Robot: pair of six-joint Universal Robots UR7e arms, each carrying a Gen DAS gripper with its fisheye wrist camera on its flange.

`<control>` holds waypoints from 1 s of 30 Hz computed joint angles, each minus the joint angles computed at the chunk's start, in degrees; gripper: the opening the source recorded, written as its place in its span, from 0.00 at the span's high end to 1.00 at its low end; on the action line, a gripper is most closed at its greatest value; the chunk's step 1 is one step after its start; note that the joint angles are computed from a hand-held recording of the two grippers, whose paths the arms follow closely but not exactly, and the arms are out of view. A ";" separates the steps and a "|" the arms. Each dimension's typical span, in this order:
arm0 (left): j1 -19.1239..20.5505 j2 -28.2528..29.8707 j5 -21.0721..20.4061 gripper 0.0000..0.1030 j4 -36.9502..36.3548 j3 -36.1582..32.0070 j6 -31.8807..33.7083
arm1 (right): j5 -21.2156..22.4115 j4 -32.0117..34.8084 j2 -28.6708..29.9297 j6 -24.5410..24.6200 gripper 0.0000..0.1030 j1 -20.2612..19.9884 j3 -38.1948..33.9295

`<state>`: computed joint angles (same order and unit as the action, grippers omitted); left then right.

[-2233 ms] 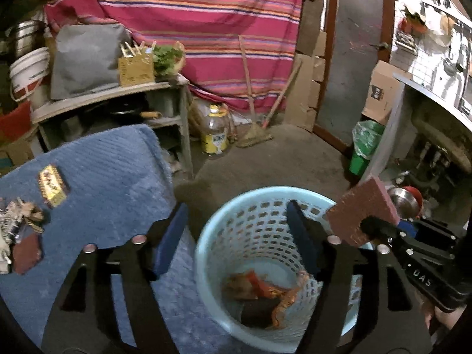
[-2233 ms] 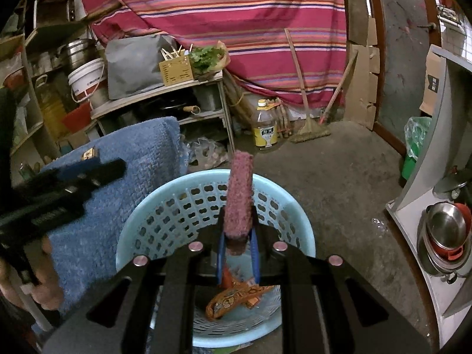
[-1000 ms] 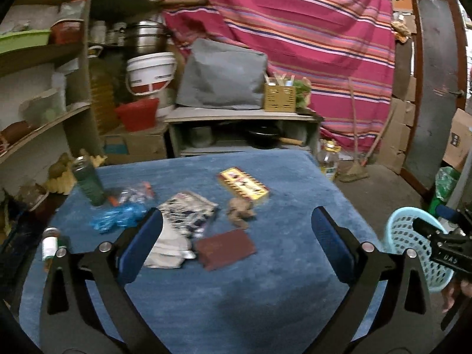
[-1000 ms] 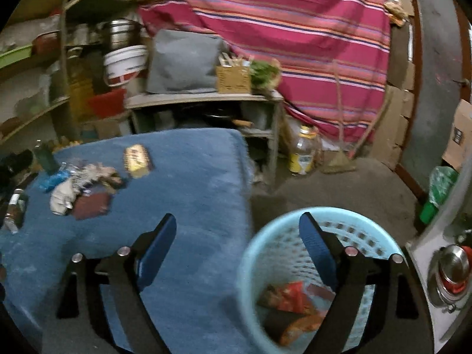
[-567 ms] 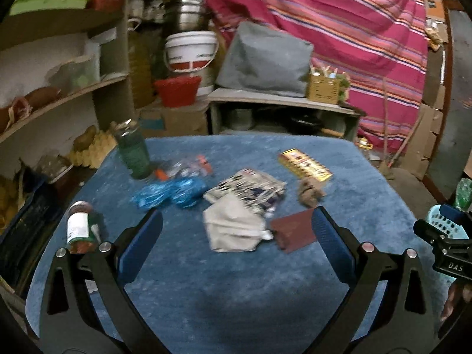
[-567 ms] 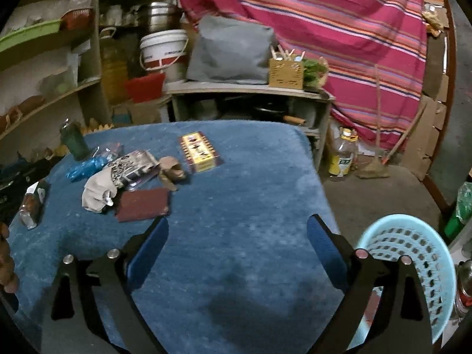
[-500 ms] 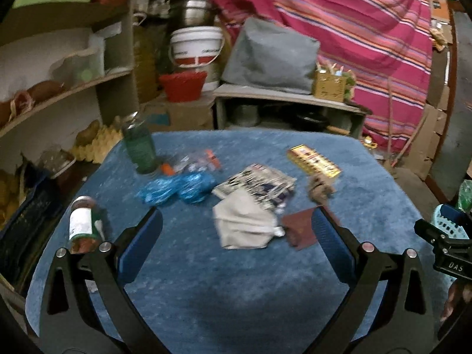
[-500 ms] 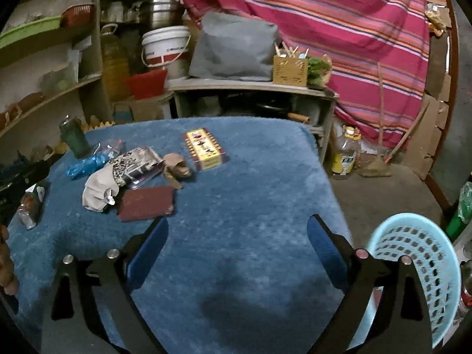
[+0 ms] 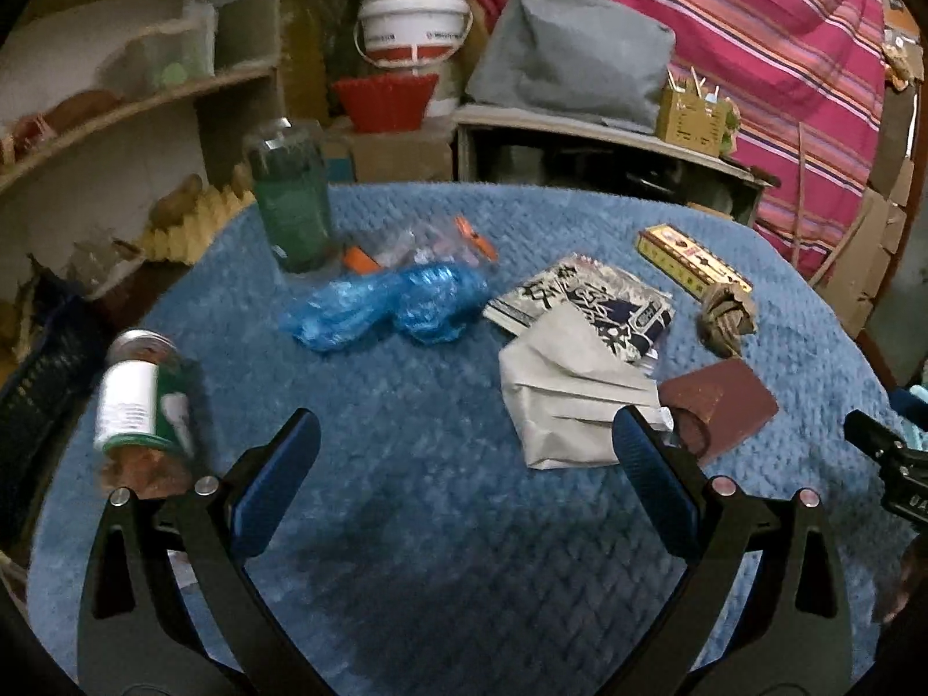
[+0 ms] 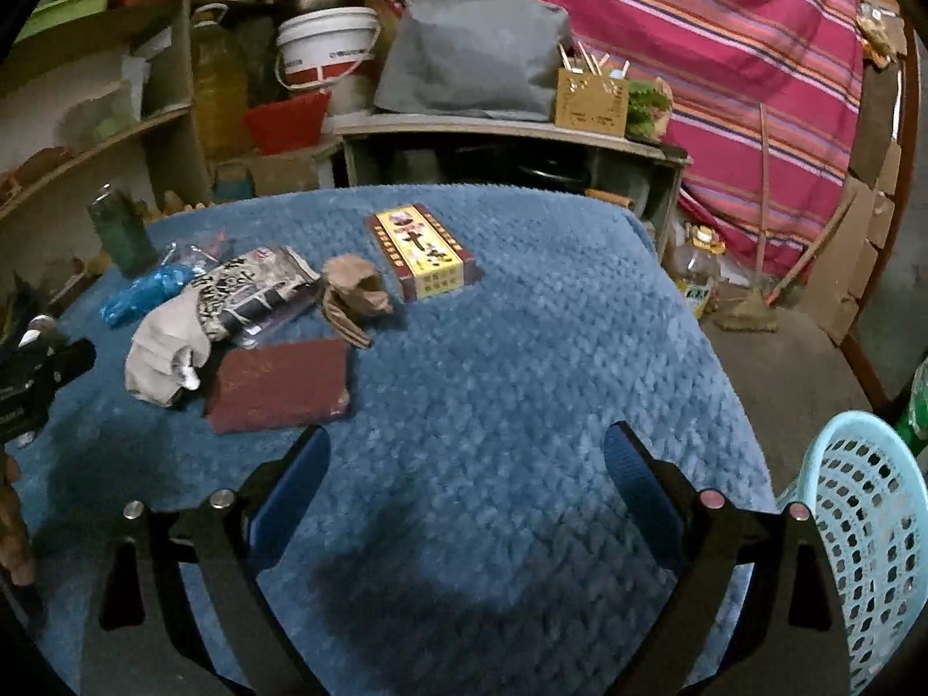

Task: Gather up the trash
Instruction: 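Move back to the table and grasp the white face mask with the left tool, then grasp the second brown scouring pad with the right tool while the left tool holds the mask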

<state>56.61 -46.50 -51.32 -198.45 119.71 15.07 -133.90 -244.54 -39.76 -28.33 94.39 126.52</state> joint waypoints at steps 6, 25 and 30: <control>0.59 2.02 -1.32 0.06 3.72 -4.02 -0.09 | 0.39 1.81 0.00 0.84 0.09 -1.09 -0.95; 2.60 1.21 -8.11 0.94 11.85 -4.60 -0.64 | 0.56 4.60 0.44 0.46 0.09 -0.82 -2.28; 2.11 -0.71 -5.40 0.96 7.73 -1.91 -1.03 | 0.52 5.99 1.22 0.94 0.09 0.85 -3.07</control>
